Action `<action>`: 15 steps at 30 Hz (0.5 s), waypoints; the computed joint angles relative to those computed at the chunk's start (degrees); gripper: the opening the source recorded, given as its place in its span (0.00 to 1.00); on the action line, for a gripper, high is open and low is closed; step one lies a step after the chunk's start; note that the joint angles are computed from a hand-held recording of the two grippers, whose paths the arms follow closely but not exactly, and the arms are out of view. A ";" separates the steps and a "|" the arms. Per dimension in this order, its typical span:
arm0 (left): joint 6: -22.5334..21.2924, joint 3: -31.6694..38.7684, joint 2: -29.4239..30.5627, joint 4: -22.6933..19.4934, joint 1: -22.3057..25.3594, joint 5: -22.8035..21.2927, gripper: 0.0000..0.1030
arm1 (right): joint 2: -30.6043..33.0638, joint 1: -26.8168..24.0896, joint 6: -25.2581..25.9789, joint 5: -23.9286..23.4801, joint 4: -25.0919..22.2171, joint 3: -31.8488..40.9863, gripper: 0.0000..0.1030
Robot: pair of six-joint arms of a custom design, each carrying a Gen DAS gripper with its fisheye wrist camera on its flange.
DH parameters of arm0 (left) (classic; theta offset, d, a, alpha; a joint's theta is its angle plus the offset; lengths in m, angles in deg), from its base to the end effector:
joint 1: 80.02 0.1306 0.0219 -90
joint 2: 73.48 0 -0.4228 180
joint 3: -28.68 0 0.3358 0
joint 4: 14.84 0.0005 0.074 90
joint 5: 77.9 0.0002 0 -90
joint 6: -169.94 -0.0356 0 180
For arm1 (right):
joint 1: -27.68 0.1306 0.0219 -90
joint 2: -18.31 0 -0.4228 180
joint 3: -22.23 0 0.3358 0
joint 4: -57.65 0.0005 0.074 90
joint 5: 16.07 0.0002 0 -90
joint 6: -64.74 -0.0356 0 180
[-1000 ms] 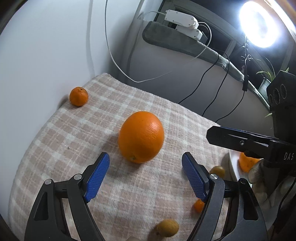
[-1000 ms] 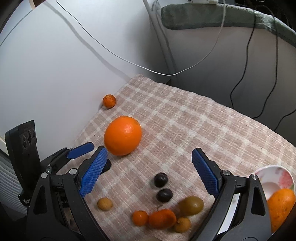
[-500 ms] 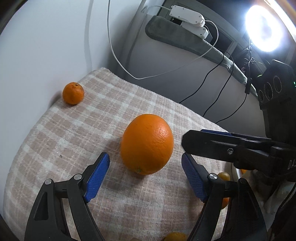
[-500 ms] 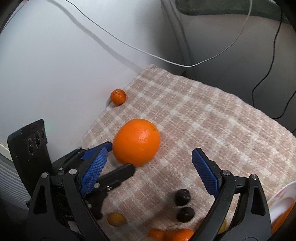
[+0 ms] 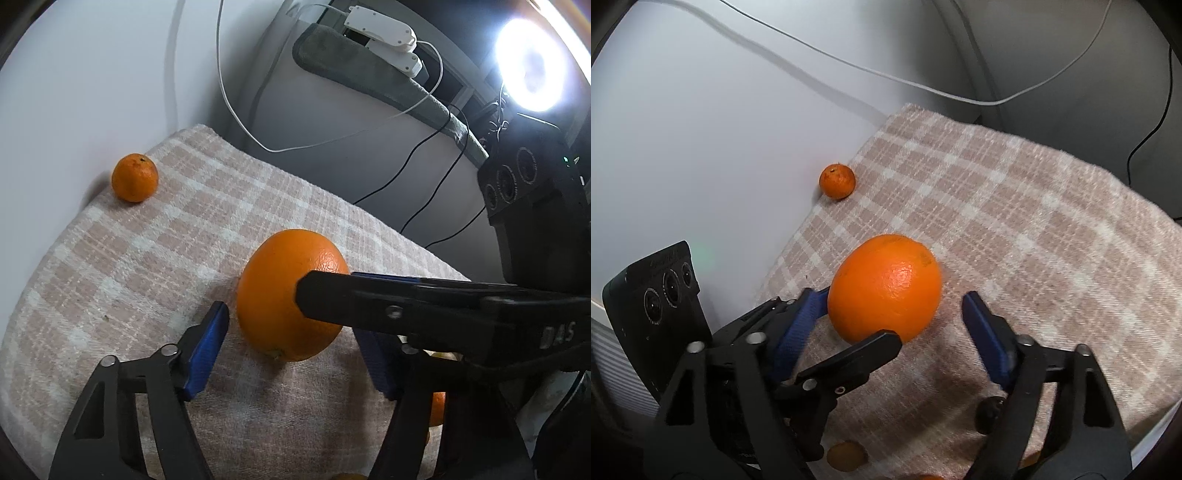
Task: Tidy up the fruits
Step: 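Close the right gripper on the second large orange and lift it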
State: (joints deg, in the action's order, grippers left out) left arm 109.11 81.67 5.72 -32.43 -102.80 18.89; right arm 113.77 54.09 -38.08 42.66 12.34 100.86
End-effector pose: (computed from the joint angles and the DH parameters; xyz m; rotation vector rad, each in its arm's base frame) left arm 0.2957 -0.1293 0.3218 -0.0732 2.4033 -0.5772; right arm 0.3791 0.2083 0.3618 -0.5083 2.6735 0.9417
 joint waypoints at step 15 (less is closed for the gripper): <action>-0.24 0.48 -0.23 -0.56 -1.37 -2.10 0.60 | -0.02 0.34 -0.74 -0.95 0.72 -0.47 0.66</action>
State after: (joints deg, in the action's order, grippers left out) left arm 108.87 82.15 5.49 -32.99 -104.17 16.79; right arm 113.74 54.43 -38.83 41.71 13.06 100.39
